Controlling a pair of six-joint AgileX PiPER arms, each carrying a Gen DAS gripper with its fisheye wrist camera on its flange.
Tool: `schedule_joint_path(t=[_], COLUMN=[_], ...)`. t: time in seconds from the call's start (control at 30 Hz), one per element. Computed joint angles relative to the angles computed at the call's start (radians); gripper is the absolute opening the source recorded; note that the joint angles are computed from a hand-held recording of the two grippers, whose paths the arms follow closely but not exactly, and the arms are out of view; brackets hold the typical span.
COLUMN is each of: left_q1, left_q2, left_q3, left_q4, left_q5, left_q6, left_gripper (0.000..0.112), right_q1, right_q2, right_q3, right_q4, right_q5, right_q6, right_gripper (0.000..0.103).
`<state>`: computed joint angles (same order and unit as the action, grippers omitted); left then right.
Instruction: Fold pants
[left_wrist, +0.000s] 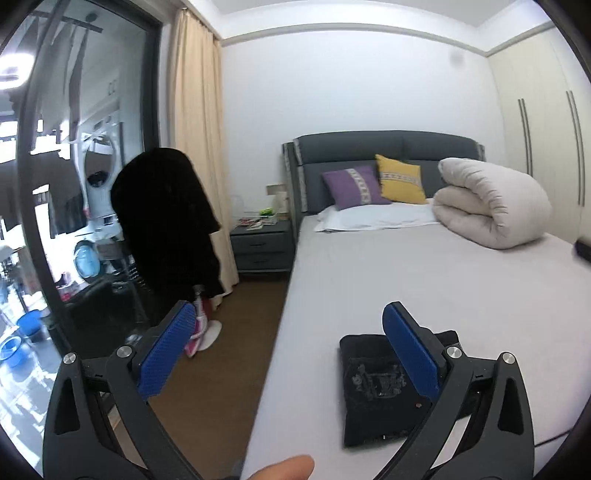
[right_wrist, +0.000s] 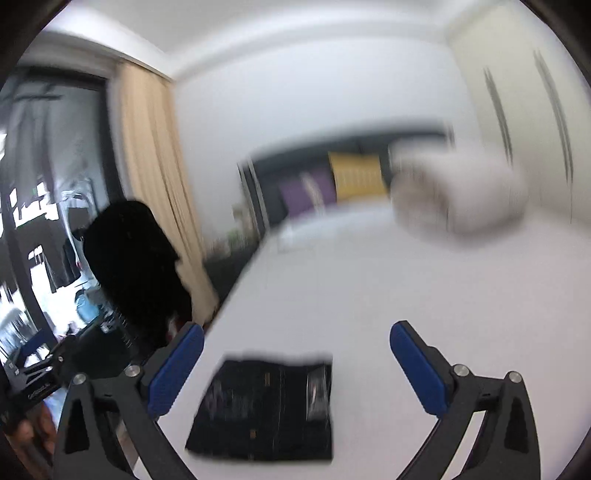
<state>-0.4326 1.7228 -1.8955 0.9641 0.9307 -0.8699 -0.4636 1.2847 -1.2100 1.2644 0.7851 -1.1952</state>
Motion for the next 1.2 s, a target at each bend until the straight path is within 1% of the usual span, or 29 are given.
schedule_joint_path(t=[0.03, 0.07, 0.13, 0.2, 0.23, 0.27, 0.3, 0.37, 0.43, 0.47, 0.53, 0.57, 0.6, 0.67, 0.7, 0.83, 0.97, 1.07, 1.2], left_q1=[-0.011, -0.021, -0.038, -0.043, -0.043, -0.041, -0.043, -0.043, -0.060, -0.066, -0.078, -0.074, -0.077, -0.077, -0.064, -0.054, -0.006, 0.006, 0.012], left_q2=[-0.023, -0.049, -0.092, -0.130, -0.142, -0.154, -0.163, -0.167, -0.178, -0.180, -0.186, -0.180, -0.179, -0.182, -0.174, -0.160, -0.125, -0.106, -0.087], left_q3=[0.003, 0.017, 0.058, 0.096, 0.116, 0.140, 0.161, 0.211, 0.283, 0.314, 0.379, 0.400, 0.425, 0.467, 0.479, 0.526, 0.513, 0.511, 0.503], left_q4=[-0.031, -0.060, -0.099, -0.172, -0.224, -0.275, -0.312, -0.355, -0.338, -0.336, -0.336, -0.335, -0.330, -0.335, -0.342, -0.336, -0.376, -0.387, -0.398], left_q5=[0.015, 0.022, 0.032, 0.045, 0.054, 0.060, 0.066, 0.055, 0.048, 0.040, 0.019, 0.002, -0.006, -0.017, -0.035, -0.069, -0.098, -0.107, -0.108], left_q6=[0.028, 0.039, 0.026, 0.030, 0.041, 0.051, 0.052, 0.041, -0.003, -0.016, -0.049, -0.058, -0.074, -0.099, -0.098, -0.123, -0.080, -0.070, -0.061], left_gripper=[0.103, 0.103, 0.103, 0.103, 0.103, 0.103, 0.103, 0.103, 0.103, 0.103, 0.103, 0.103, 0.103, 0.103, 0.103, 0.103, 0.103, 0.103, 0.103], right_q1=[-0.010, -0.027, -0.024, -0.074, -0.070, -0.106, -0.129, -0.138, -0.070, -0.023, 0.040, 0.068, 0.067, 0.102, 0.123, 0.188, 0.250, 0.271, 0.284], right_q2=[-0.052, -0.091, -0.150, -0.194, -0.203, -0.231, -0.242, -0.269, -0.301, -0.304, -0.310, -0.309, -0.320, -0.322, -0.321, -0.306, -0.317, -0.310, -0.304], right_q3=[0.001, 0.000, -0.017, -0.010, -0.013, 0.011, 0.027, 0.069, 0.111, 0.138, 0.186, 0.202, 0.219, 0.254, 0.270, 0.306, 0.353, 0.369, 0.378], right_q4=[-0.007, -0.016, -0.031, -0.019, -0.042, -0.055, -0.075, -0.165, -0.318, -0.388, -0.505, -0.551, -0.566, -0.639, -0.666, -0.719, -0.761, -0.776, -0.790], right_q5=[-0.011, -0.003, 0.006, 0.075, 0.082, 0.127, 0.151, 0.161, 0.115, 0.081, 0.041, 0.030, 0.044, 0.024, 0.009, -0.028, -0.074, -0.091, -0.091], right_q6=[-0.023, -0.032, -0.008, 0.011, 0.042, 0.059, 0.080, 0.162, 0.291, 0.340, 0.428, 0.477, 0.495, 0.571, 0.599, 0.646, 0.675, 0.688, 0.700], right_gripper=[0.103, 0.103, 0.103, 0.103, 0.103, 0.103, 0.103, 0.103, 0.103, 0.103, 0.103, 0.103, 0.103, 0.103, 0.103, 0.103, 0.103, 0.103, 0.103])
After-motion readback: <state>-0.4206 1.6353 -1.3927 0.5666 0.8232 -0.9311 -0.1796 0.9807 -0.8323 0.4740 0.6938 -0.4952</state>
